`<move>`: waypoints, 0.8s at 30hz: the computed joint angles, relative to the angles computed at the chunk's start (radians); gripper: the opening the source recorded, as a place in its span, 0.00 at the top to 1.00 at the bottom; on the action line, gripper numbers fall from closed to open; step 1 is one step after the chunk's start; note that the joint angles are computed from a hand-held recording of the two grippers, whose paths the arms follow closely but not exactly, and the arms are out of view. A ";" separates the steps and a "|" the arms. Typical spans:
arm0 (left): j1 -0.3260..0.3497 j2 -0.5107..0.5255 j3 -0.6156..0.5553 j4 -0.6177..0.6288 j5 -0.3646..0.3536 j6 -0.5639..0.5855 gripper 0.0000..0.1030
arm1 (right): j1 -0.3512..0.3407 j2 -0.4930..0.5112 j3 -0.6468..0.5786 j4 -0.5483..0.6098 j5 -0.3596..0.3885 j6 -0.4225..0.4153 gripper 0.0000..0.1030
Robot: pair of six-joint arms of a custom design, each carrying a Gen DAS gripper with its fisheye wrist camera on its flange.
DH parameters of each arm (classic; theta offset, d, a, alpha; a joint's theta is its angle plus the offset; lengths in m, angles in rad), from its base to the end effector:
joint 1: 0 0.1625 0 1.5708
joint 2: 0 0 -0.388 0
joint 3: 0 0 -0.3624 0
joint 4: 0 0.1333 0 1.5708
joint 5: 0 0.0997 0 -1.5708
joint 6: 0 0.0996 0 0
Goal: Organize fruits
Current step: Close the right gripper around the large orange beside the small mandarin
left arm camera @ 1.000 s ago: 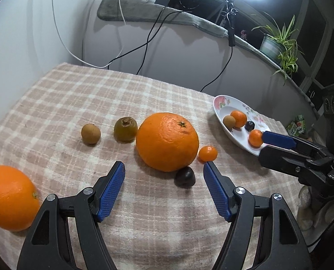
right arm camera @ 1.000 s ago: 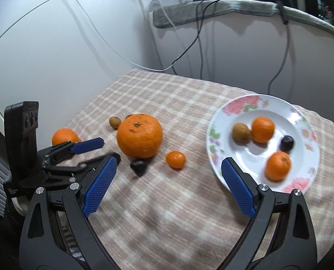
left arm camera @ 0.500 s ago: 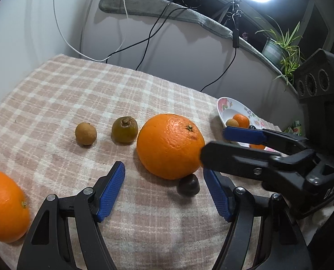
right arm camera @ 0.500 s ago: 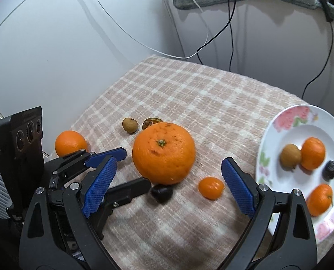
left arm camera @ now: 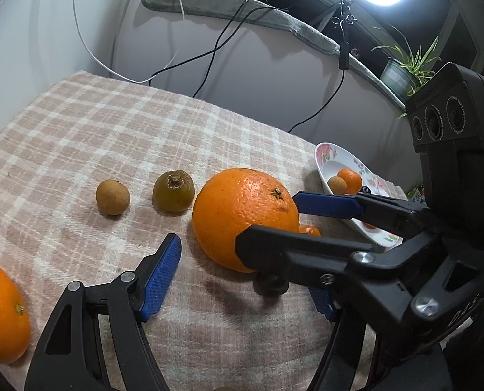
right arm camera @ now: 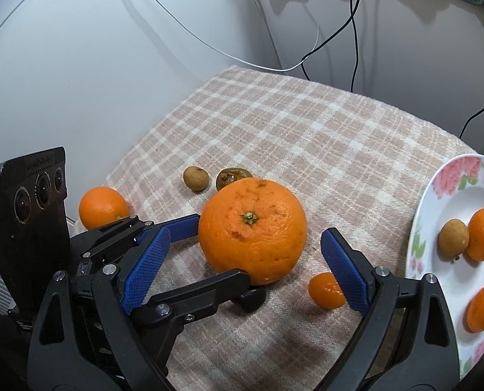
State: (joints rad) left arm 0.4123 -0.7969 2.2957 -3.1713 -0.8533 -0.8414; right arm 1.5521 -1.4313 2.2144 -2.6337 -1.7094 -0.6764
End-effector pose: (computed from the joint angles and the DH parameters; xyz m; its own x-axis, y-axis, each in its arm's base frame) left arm -0.2905 -0.3440 0.0140 -0.9215 0.1450 -0.3602 0.3367 0.7604 -0.5553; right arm 0.1114 -0.4360 0.2238 -0.7829 -0.5573 0.2764 -0.6054 0.7848 -0.1322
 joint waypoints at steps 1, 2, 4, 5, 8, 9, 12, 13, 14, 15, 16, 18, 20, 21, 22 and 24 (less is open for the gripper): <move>0.002 0.001 0.000 -0.003 -0.002 0.002 0.30 | -0.001 0.003 -0.002 0.003 0.001 -0.001 0.07; 0.003 0.002 -0.001 -0.005 -0.004 0.003 0.30 | -0.001 0.006 -0.003 0.003 0.000 -0.002 0.07; 0.007 0.003 -0.005 -0.003 -0.010 0.006 0.30 | -0.001 0.012 -0.005 0.005 0.001 -0.002 0.07; 0.008 0.004 -0.006 -0.002 -0.012 0.007 0.30 | -0.001 0.015 -0.006 0.006 0.001 -0.001 0.07; 0.013 0.006 -0.011 -0.002 -0.018 0.014 0.31 | -0.004 0.018 -0.010 0.014 0.006 0.002 0.10; 0.014 0.005 -0.012 -0.001 -0.020 0.017 0.31 | -0.007 0.019 -0.014 0.027 0.010 0.006 0.12; 0.015 0.007 -0.016 -0.008 -0.028 0.037 0.37 | -0.006 0.025 -0.012 0.013 0.003 0.007 0.16; 0.013 0.008 -0.018 -0.002 -0.022 0.038 0.37 | -0.006 0.026 -0.010 0.007 -0.001 0.009 0.18; 0.011 0.008 -0.020 0.002 -0.018 0.039 0.37 | -0.005 0.026 -0.008 0.000 -0.005 0.013 0.21; 0.010 0.008 -0.020 0.004 -0.015 0.040 0.37 | -0.005 0.026 -0.007 -0.005 -0.008 0.016 0.24; 0.009 0.008 -0.021 0.007 -0.013 0.040 0.38 | -0.008 0.024 -0.007 -0.005 -0.007 0.019 0.25; 0.004 0.009 -0.024 0.014 -0.005 0.043 0.38 | -0.013 0.020 -0.008 0.000 -0.001 0.025 0.26; 0.002 0.010 -0.028 0.023 0.001 0.045 0.38 | -0.016 0.016 -0.005 -0.001 0.003 0.025 0.26; 0.002 0.009 -0.029 0.027 0.000 0.044 0.38 | -0.016 0.016 -0.005 -0.003 0.003 0.024 0.26; 0.001 0.009 -0.029 0.028 0.003 0.045 0.38 | -0.015 0.015 -0.002 -0.007 0.003 0.024 0.26; -0.003 0.009 -0.029 0.031 0.008 0.045 0.38 | -0.013 0.015 0.002 -0.016 0.001 0.021 0.26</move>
